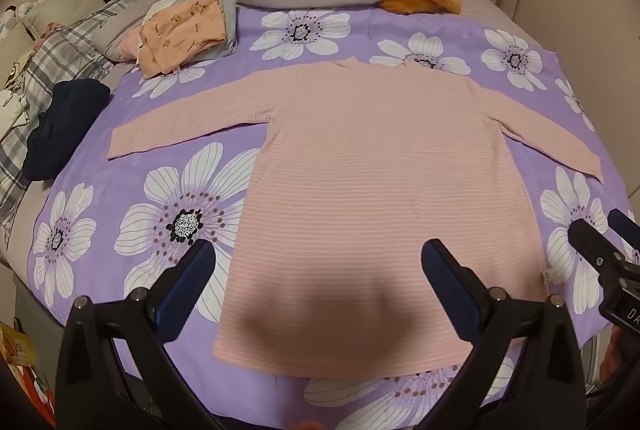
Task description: Fold small clothes
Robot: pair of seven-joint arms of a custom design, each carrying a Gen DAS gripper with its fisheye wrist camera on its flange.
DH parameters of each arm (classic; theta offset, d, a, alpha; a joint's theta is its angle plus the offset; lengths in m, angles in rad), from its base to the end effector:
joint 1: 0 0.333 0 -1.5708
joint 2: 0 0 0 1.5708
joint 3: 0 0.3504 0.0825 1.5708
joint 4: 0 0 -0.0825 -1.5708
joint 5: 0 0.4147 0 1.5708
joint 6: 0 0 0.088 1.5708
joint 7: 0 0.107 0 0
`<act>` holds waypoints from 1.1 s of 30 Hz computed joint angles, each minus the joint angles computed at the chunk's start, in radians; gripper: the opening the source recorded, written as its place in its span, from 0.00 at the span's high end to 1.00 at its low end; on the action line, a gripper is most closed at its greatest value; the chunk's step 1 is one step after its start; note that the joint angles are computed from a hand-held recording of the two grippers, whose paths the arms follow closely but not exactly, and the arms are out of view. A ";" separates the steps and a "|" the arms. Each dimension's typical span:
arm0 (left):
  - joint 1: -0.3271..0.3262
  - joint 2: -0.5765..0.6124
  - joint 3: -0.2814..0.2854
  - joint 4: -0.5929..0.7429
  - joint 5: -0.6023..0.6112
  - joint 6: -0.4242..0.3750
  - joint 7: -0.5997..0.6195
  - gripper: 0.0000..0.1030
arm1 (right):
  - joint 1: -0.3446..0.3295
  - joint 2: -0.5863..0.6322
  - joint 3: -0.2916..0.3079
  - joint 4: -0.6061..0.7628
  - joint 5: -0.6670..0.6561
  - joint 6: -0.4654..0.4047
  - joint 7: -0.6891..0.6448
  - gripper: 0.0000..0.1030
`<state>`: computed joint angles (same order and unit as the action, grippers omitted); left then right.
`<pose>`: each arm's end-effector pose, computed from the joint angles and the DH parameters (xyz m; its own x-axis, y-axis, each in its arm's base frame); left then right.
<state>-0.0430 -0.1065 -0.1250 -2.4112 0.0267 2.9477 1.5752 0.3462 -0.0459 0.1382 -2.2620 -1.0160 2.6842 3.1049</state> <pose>0.5345 -0.0935 0.4403 -0.1875 -0.9816 -0.0357 -0.7829 0.1713 -0.5981 0.4873 0.2875 0.4351 -0.1828 -0.9797 -0.0818 -0.7031 0.1884 -0.6856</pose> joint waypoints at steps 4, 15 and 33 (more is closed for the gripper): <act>0.017 -0.014 -0.024 0.008 0.081 -0.013 -0.064 0.00 | -0.003 -0.004 -0.004 -0.008 0.002 0.018 0.001 0.01; -0.020 -0.040 0.003 -0.032 -0.028 0.031 0.041 0.00 | 0.000 -0.015 0.008 -0.005 -0.013 0.009 0.022 0.01; -0.030 -0.039 0.009 -0.028 -0.066 0.011 0.064 0.00 | 0.000 -0.011 0.011 -0.008 -0.018 0.017 0.031 0.01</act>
